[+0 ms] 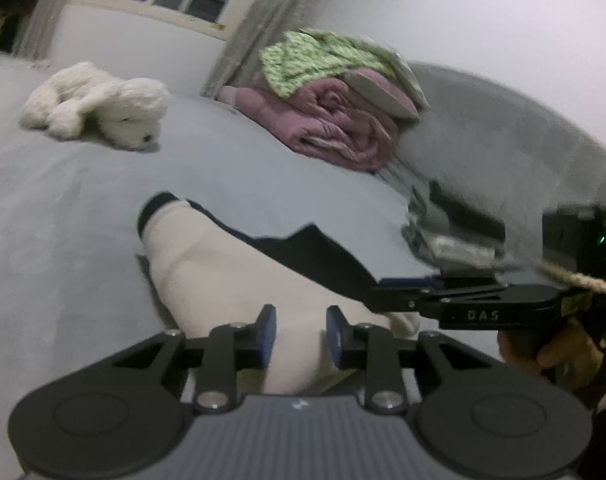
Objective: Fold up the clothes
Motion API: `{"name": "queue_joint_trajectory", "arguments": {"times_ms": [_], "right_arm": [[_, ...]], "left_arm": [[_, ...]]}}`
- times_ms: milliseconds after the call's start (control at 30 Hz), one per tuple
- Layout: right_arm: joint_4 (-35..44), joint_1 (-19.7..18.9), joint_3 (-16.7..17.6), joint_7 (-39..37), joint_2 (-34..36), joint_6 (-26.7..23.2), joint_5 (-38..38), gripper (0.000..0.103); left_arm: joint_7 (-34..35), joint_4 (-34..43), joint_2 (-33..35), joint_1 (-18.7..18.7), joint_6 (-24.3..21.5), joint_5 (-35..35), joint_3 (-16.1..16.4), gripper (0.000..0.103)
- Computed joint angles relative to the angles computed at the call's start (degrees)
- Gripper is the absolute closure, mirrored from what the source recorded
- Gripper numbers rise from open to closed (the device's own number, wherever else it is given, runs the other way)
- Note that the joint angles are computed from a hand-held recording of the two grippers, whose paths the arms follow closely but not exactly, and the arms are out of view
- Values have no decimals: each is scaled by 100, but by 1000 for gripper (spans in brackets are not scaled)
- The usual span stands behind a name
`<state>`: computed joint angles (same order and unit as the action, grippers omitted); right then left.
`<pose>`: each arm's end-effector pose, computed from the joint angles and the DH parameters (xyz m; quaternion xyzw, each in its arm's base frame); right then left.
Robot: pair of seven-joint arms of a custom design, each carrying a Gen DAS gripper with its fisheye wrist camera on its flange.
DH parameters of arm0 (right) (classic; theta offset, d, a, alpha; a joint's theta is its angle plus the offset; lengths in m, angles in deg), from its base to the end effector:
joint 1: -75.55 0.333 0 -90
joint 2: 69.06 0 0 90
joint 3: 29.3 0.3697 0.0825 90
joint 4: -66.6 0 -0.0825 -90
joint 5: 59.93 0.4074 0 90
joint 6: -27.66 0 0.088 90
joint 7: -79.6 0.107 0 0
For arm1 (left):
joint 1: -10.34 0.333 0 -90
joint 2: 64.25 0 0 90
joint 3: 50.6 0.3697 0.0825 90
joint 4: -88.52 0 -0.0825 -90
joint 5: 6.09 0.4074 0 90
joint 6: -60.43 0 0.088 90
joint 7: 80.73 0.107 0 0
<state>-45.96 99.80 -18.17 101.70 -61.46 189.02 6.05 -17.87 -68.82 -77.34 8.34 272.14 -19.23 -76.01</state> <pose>0.5558 0.3328 0.5078 -0.8239 0.3326 -0.0846 0.4509 0.3953 -0.1804 0.4606 -0.6513 0.5239 -0.5092 0.2052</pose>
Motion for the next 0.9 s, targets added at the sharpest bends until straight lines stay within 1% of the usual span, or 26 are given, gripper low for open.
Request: {"name": "queue_joint_trajectory", "arguments": {"times_ms": [33, 67, 100, 133, 200, 233, 267, 333, 367, 467, 500, 567, 600, 633, 733, 833, 867, 900], "right_arm": [[42, -10, -24, 191, 21, -30, 0, 53], [82, -19, -46, 388, 46, -39, -17, 47], [119, -29, -74, 606, 82, -72, -101, 46], [150, -40, -109, 874, 123, -127, -237, 46], [219, -102, -148, 1314, 193, -342, -388, 40], [252, -146, -154, 1471, 221, -472, -391, 40], [283, -186, -153, 1597, 245, -586, -376, 39], [338, -253, -159, 1864, 282, -807, -359, 36], [363, -288, -165, 2008, 298, -930, -344, 35], [448, -399, -184, 2403, 367, -1311, -250, 34], [475, -440, -190, 2486, 390, -1430, -202, 33], [565, -529, -201, 2650, 478, -1723, -105, 33], [625, -577, -207, 2741, 538, -1890, -58, 33], [687, -626, -212, 2834, 599, -2056, -11, 33], [803, -766, -195, 2972, 731, -2380, 286, 32], [895, -879, -166, 2995, 835, -2670, 560, 32], [920, -895, -161, 3004, 863, -2733, 599, 35], [944, -905, -156, 3014, 889, -2785, 620, 41]], "left_arm": [[-89, -23, -57, -10, -15, -64, 21, 62], [-89, -32, -113, 46, -54, -221, -53, 55], [-49, -23, -171, 144, -167, -434, -181, 48], [-15, -8, -236, 272, -304, -644, -332, 46], [-158, 24, -301, 453, -594, -751, -467, 42], [-255, 41, -330, 548, -743, -768, -528, 41], [-427, 48, -323, 524, -863, -655, -448, 40], [-799, 63, -272, 374, -1060, -349, -176, 40], [-1046, 50, -222, 193, -1067, -118, 78, 40], [-2036, -15, -52, -486, -846, 900, 1085, 40], [-2363, -28, 10, -631, -746, 1223, 1340, 40], [-3053, -51, 149, -851, -515, 1882, 1792, 40], [-3393, -55, 223, -916, -391, 2198, 1973, 40], [-3656, -50, 312, -920, -261, 2406, 2067, 40], [-3856, -36, 481, -721, -23, 2424, 1917, 41], [-3730, 29, 614, -495, 75, 2093, 1569, 43], [-3597, 58, 643, -436, 67, 1877, 1427, 44], [-3472, 98, 692, -405, 77, 1642, 1301, 47]]}}
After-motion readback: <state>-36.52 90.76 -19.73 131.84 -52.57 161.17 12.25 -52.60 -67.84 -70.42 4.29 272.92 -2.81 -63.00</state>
